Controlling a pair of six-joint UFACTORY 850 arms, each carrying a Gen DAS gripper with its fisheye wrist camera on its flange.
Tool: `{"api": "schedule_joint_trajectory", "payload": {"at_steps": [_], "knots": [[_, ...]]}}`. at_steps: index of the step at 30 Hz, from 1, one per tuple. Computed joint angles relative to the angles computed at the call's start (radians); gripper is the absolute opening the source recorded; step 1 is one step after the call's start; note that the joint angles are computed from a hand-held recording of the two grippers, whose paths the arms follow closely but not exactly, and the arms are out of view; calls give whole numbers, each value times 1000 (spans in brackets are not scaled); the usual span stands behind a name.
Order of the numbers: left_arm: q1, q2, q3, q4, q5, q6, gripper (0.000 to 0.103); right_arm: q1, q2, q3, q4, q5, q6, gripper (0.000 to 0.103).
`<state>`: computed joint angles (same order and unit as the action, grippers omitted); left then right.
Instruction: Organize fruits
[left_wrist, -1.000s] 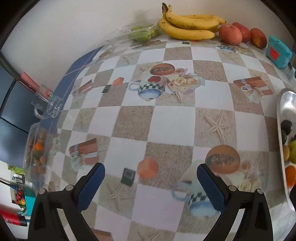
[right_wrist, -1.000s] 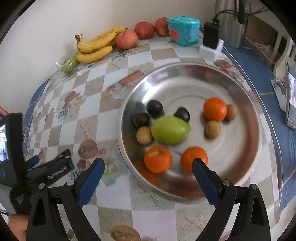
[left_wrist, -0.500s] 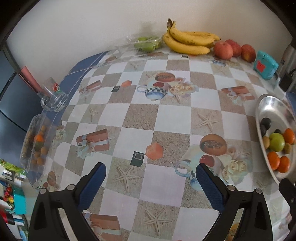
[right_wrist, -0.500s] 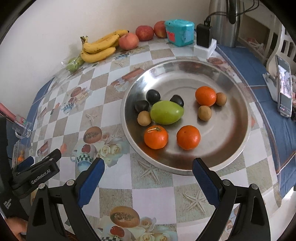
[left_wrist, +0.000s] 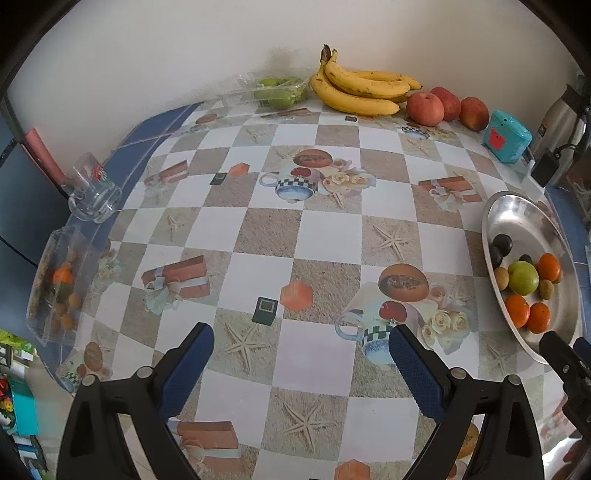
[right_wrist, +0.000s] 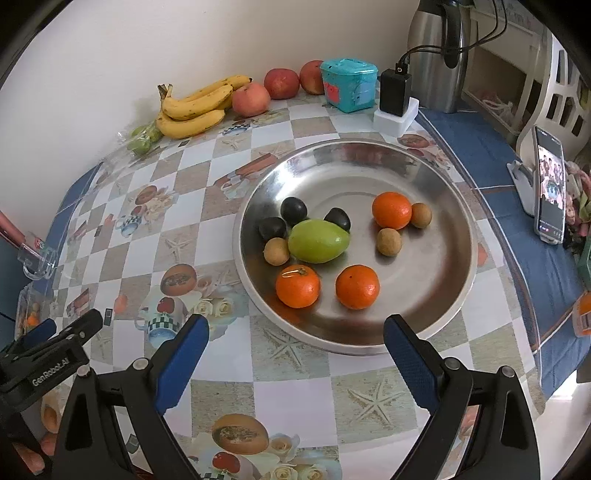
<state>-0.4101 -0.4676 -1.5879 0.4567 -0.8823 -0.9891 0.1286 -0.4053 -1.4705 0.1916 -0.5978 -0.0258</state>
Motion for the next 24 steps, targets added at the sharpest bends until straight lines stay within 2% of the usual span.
{"api": "schedule_joint_trajectory", "payload": {"at_steps": [8, 24], "knots": [[8, 3, 4, -42, 27, 39, 97, 6, 2, -1, -31, 1, 18, 96], [9, -3, -1, -54, 20, 51, 97, 7, 2, -1, -53, 2, 43, 96]]}}
